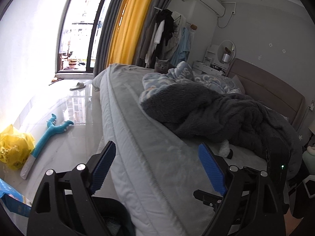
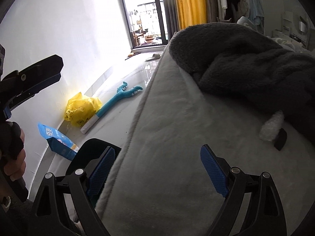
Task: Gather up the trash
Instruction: 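Move both open tools back over the bed, then grasp small black rubber piece with right tool while left tool approaches bubble wrap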
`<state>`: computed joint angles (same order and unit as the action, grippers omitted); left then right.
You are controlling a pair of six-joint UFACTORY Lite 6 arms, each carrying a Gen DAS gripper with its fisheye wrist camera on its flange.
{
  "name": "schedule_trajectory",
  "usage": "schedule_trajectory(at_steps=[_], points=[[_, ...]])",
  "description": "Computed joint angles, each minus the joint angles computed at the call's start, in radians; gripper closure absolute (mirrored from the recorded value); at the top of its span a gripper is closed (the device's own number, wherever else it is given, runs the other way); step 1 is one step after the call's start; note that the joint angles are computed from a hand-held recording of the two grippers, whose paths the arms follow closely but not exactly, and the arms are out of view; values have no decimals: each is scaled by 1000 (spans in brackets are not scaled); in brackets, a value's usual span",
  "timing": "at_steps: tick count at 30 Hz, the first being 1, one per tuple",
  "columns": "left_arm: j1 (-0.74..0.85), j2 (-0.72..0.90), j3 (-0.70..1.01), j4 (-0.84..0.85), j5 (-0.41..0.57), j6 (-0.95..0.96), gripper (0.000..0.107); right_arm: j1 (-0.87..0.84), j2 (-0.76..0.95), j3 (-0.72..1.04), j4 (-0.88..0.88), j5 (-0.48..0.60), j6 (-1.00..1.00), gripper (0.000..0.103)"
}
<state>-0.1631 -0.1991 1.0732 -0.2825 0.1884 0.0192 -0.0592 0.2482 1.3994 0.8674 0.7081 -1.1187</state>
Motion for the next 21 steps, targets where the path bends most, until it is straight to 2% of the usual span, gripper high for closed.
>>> schedule_trajectory(at_steps=[6, 10, 12, 18, 21], points=[[-97, 134, 108, 212, -26, -230, 19, -55, 38, 42, -47, -47, -50, 13], [-135, 242, 192, 235, -33, -257, 19, -91, 73, 77, -60, -62, -79, 13], [-149, 312, 253, 127, -24, -144, 19, -120, 119, 131, -68, -47, -68, 13], [-190, 467, 390, 7, -17, 5, 19, -191, 262, 313, -127, -10, -3, 13], [-187, 565, 487, -220, 20, 236, 19, -221, 341, 415, -159, 11, 31, 13]])
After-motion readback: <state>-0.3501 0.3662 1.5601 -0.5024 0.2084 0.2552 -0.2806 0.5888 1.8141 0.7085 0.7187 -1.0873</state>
